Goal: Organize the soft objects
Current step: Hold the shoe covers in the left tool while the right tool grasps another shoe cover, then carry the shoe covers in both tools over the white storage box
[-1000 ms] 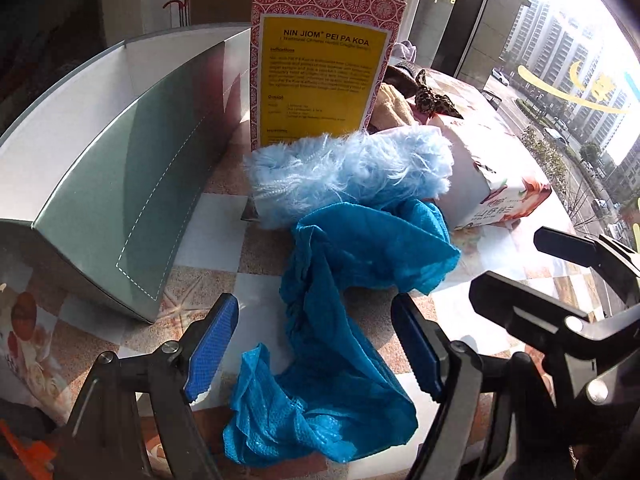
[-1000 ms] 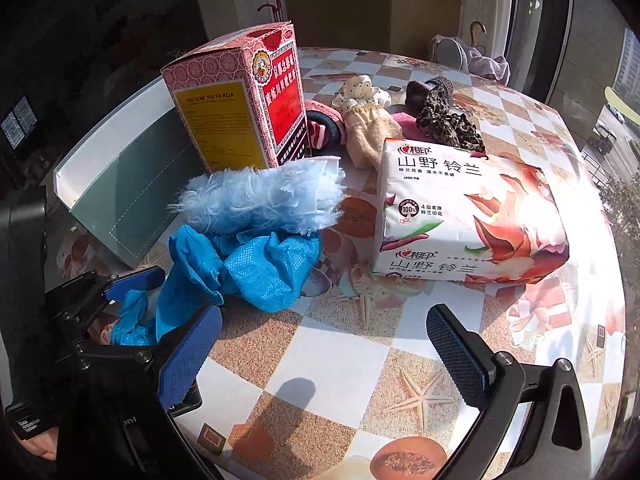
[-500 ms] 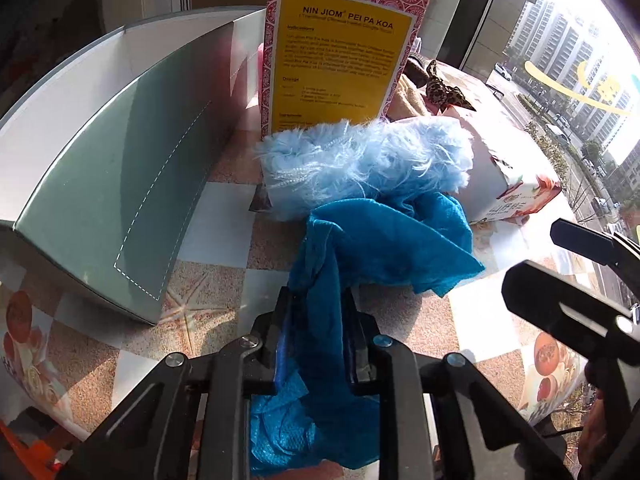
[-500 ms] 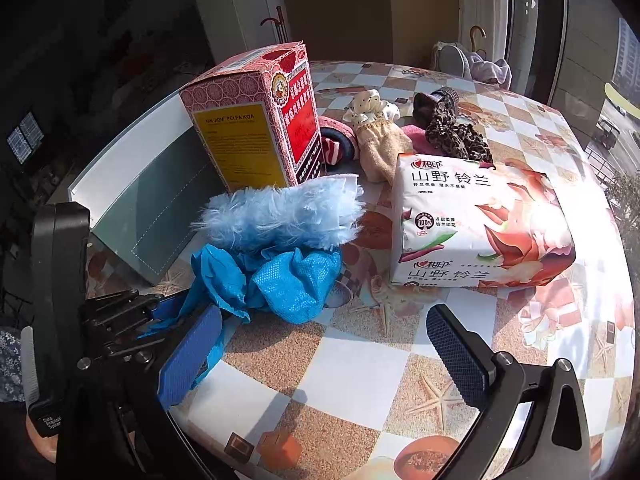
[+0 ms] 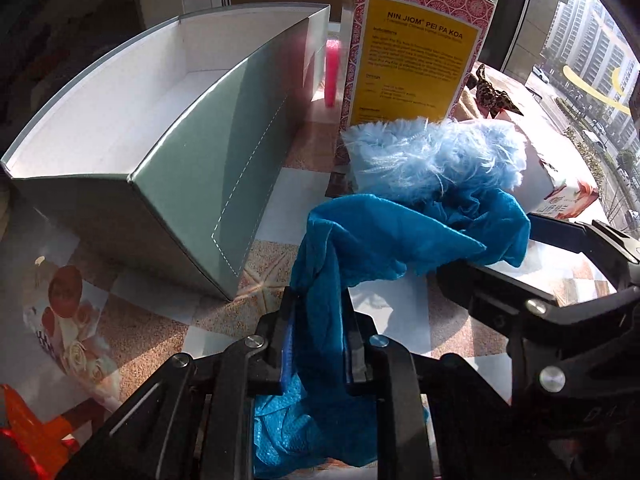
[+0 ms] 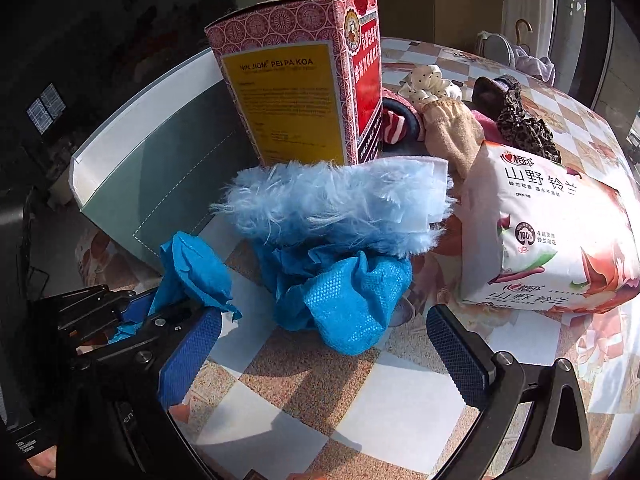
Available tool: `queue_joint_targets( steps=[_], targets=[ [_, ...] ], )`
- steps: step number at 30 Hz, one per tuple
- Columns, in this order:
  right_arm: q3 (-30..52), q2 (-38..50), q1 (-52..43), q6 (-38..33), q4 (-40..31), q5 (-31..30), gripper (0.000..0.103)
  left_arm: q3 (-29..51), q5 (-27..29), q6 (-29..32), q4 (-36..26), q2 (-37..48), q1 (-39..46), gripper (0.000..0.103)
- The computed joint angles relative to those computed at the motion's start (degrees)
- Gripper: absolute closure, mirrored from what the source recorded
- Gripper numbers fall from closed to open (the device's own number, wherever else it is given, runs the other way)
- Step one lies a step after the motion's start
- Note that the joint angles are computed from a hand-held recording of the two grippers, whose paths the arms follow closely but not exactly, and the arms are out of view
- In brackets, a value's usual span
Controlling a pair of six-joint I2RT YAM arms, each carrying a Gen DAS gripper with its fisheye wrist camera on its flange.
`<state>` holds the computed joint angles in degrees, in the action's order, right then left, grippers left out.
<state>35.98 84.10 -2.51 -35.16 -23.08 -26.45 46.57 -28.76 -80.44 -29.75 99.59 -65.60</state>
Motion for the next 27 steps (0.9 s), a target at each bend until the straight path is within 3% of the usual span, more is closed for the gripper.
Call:
queue_joint_targets(
  steps=[3, 4, 5, 6, 7, 8, 12, 18, 23, 27],
  targets=[
    [1.2, 3.3, 3.2, 3.0, 2.5, 2.8, 0.006, 0.9, 0.1, 0.7, -0.6, 0.8, 0.1, 0.082],
    [2.6, 5.6, 4.2, 3.1, 1.6, 3.4, 0.02, 1.0, 0.1, 1.2, -0.5, 1.1, 0.4, 0.082],
    [3.6, 7.3, 5.5, 3.5, 1.2, 5.2, 0.041, 1.5, 0.1, 1.7, -0.5, 1.5, 0.6, 0.082],
    [2.3, 6.2, 6.3, 3.0, 3.8, 6.4, 0.047, 1.8, 0.0, 1.8, -0.8, 1.8, 0.6, 0.082],
    [2.7, 6.3, 6.8, 2.3, 3.0, 7.2, 0.063, 1.9, 0.0, 1.9, -1.0, 2.0, 0.6, 0.082],
    [3.7, 6.7, 6.2, 1.3, 0.9, 5.9, 0.069, 2.2, -0.2, 1.8, -1.4, 2.1, 0.4, 0.082],
    [1.3, 2.1, -0.1, -6.5, -4.5, 2.8, 0.073, 2.4, 0.6, 2.5, -0.6, 2.0, 0.3, 0.083],
    [0.2, -1.7, -19.4, -17.7, -10.5, -1.8, 0.074, 8.8, 2.9, 10.7, 3.6, 6.6, 0.0, 0.083],
    [4.3, 1.3, -31.5, -20.4, -10.8, -1.1, 0.074, 17.8, 4.3, 16.3, 3.0, 13.1, -0.8, 0.083],
    [7.8, 3.1, -36.1, -19.4, -10.4, -3.0, 0.074, 21.1, 5.1, 18.9, 3.5, 14.5, -0.5, 0.083]
  ],
)
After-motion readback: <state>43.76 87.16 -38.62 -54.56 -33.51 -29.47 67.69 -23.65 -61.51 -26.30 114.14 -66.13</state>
